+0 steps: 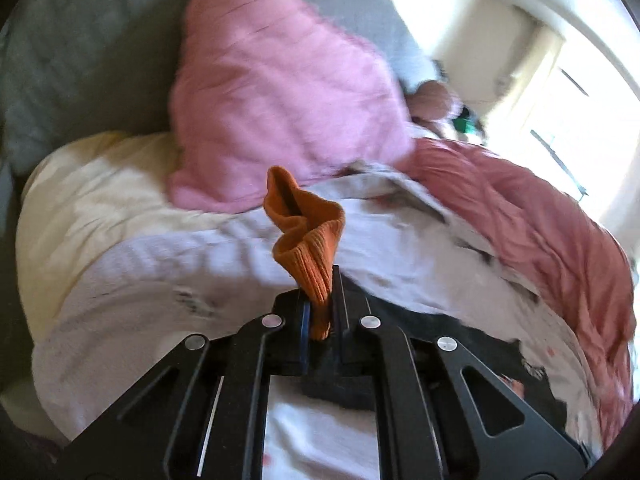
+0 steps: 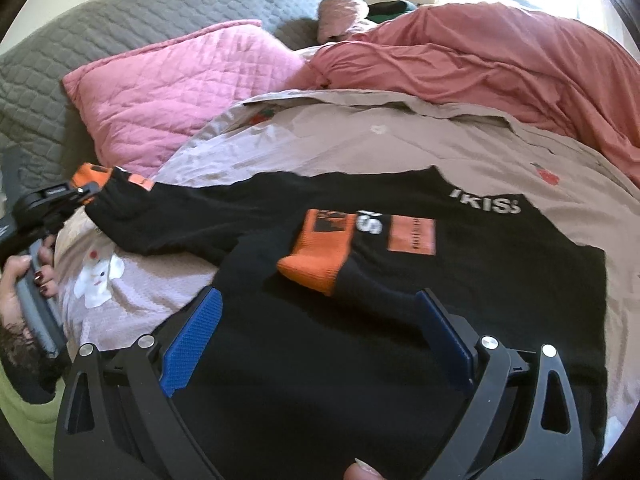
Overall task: Fold small clothes
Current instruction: 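Lift the cuff with the left gripper and fold it across the back, release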
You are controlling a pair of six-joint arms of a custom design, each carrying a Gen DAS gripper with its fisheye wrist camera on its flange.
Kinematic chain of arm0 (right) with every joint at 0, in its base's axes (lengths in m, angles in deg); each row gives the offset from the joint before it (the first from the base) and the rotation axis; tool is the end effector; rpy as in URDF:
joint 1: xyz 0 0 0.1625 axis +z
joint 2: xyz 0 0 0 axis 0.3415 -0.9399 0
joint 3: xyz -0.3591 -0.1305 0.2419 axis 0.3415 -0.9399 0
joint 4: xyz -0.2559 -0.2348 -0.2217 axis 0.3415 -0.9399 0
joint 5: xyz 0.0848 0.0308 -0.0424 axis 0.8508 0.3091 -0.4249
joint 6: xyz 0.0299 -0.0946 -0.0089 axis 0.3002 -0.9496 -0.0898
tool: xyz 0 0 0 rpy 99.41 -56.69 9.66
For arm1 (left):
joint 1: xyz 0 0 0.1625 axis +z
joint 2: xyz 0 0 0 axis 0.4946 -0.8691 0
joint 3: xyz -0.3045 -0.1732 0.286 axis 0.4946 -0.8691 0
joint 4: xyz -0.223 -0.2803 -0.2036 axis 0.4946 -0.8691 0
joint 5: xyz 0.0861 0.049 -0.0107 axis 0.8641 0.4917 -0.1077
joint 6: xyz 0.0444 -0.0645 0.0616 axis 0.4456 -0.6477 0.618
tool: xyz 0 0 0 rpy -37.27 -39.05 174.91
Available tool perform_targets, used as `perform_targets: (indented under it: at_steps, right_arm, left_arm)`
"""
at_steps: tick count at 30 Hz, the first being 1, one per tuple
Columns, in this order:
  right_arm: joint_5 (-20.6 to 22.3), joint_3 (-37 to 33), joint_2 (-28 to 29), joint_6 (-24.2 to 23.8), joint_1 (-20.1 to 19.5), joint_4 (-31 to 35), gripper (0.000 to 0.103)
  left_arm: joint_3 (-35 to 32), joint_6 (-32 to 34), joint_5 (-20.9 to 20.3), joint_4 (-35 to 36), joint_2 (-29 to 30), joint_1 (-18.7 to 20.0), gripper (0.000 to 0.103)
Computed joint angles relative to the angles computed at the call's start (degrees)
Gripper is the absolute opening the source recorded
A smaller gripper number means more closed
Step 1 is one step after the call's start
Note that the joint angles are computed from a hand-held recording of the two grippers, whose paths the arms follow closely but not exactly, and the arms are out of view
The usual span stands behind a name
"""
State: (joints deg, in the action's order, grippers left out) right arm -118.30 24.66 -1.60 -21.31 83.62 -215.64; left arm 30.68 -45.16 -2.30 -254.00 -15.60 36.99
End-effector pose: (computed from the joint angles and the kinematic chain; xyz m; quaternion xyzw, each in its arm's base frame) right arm 0.2611 -0.6760 0.0737 0.2780 -0.8876 0.2893 0.2264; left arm -0.0581 -0.6607 0.3121 -0.0682 0.7954 -0.5513 0.2424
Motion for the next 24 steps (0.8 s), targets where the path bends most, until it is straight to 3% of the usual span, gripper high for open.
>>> perform_targets:
  at_steps: [11, 15, 24]
  right_arm:
    - [-3.05, 5.04, -6.61, 3.68, -4.93, -4.28, 0.096]
    - [-4.74, 6.38, -8.50, 5.59, -6.81, -4.51, 0.096]
    - [-4.01, 8.61, -11.61, 10.75, -9.78, -3.25, 0.096]
  left_arm:
    - [-0.52, 7.25, -8.59, 4.49, 4.86, -7.01, 0.002]
    - [-1.43, 7.89, -12.80, 11.24, 7.78, -7.88, 0.002]
    - [-3.13, 8.01, -14.62, 25.99, 10.78, -7.18, 0.002]
